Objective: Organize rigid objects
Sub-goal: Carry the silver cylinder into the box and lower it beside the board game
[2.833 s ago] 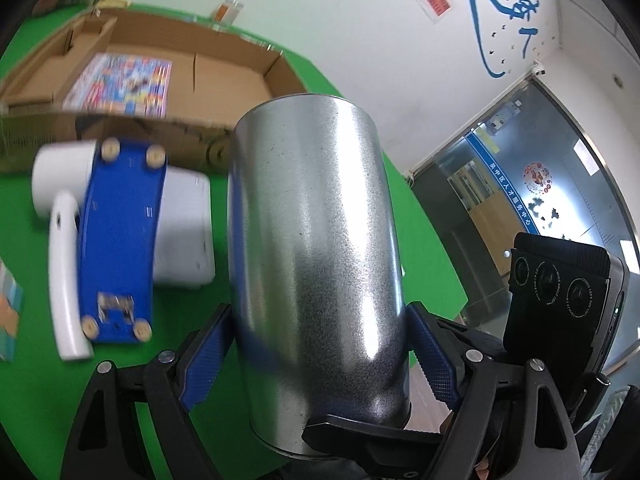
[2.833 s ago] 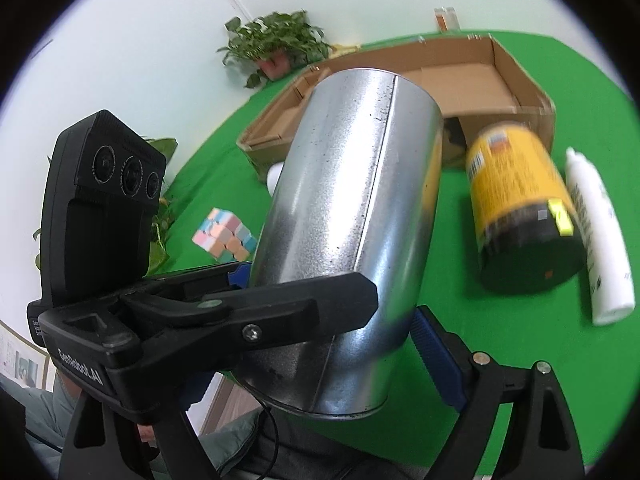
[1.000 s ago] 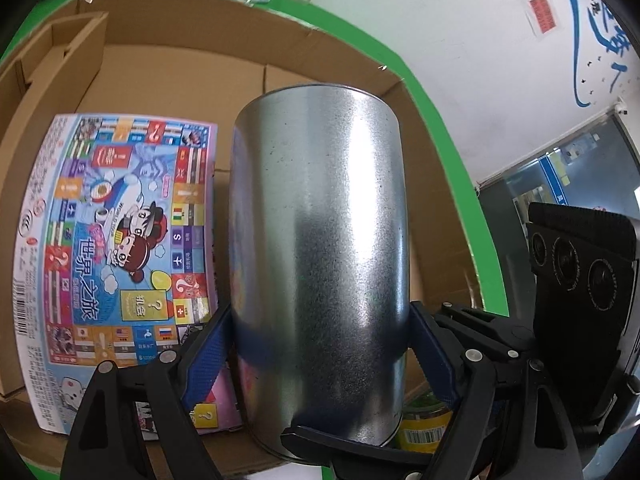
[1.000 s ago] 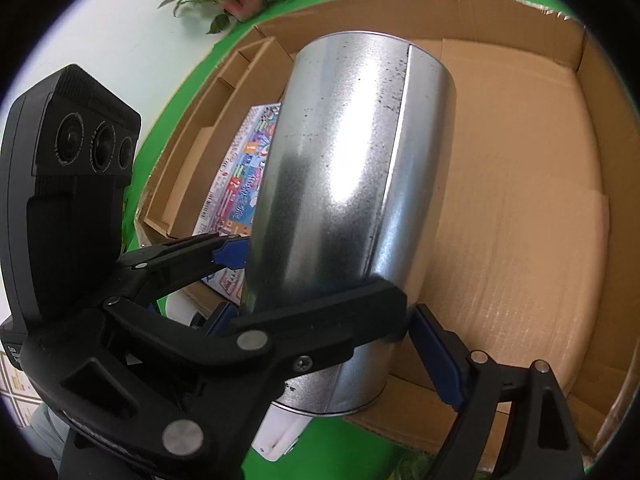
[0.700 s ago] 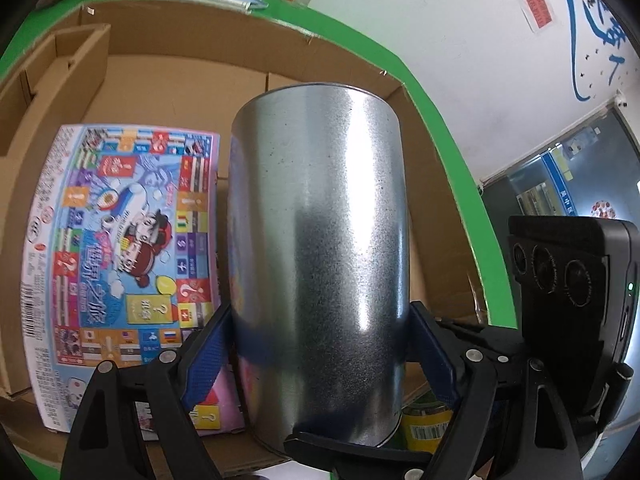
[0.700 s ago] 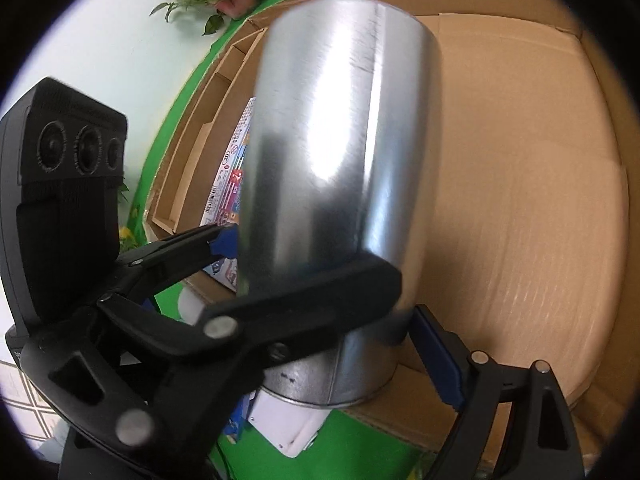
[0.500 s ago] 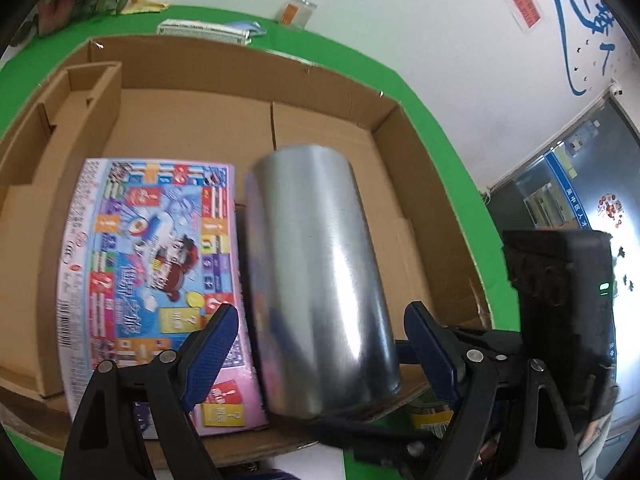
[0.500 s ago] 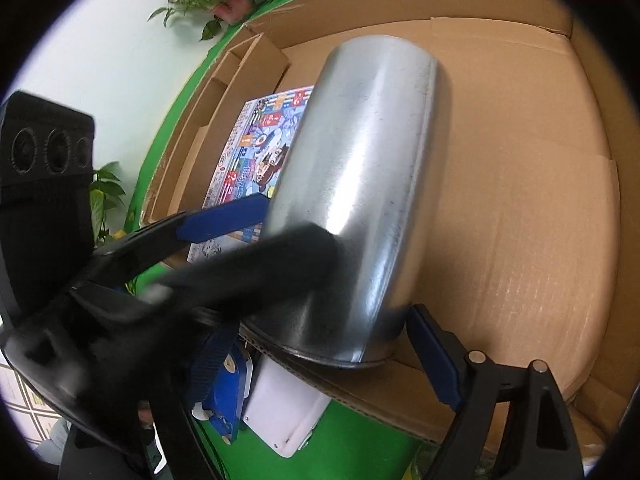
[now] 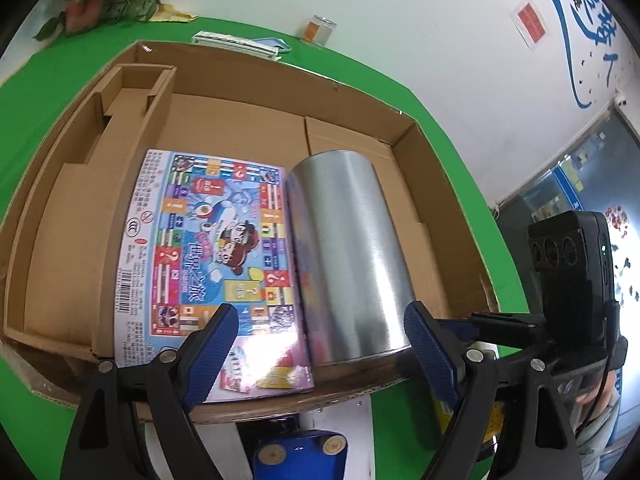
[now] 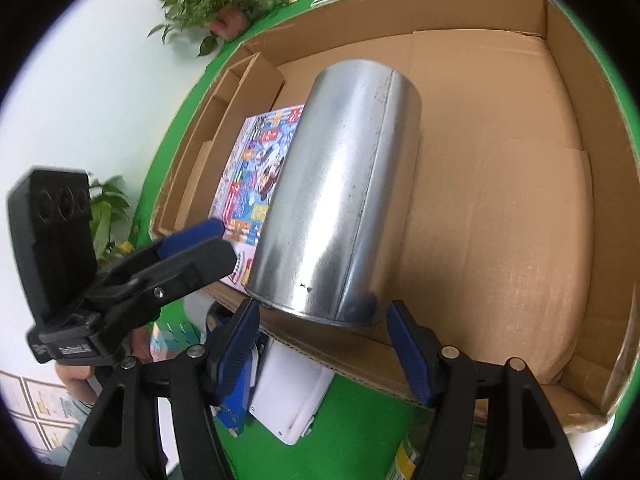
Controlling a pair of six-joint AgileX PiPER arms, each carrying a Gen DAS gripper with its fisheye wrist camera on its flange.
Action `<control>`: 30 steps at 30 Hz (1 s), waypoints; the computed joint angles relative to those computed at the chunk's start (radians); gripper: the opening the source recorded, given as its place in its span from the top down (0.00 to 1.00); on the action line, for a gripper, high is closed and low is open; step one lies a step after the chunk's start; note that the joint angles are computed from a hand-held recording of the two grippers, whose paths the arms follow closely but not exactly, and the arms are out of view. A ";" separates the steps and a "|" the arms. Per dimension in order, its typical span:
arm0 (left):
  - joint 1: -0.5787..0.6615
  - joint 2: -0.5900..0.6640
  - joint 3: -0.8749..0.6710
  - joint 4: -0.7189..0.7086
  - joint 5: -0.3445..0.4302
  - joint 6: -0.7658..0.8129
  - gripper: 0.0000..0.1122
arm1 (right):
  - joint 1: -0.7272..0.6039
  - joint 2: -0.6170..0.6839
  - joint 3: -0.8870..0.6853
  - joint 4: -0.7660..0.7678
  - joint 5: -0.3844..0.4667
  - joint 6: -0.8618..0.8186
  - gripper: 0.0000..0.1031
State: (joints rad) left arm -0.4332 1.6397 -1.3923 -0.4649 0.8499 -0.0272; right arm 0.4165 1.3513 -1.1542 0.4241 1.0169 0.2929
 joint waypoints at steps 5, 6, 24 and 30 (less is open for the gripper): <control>0.038 0.065 -0.033 -0.127 0.044 0.077 0.27 | -0.018 -0.018 -0.005 0.013 -0.015 0.008 0.36; 0.047 0.093 -0.055 -0.147 0.054 0.085 0.27 | -0.021 -0.018 -0.004 0.005 -0.017 0.018 0.36; 0.043 0.152 -0.128 -0.221 0.190 0.063 0.42 | -0.013 -0.042 0.067 0.087 -0.032 -0.011 0.33; 0.010 -0.028 -0.017 -0.018 0.100 0.015 0.41 | 0.067 -0.112 0.063 -0.094 -0.051 0.164 0.30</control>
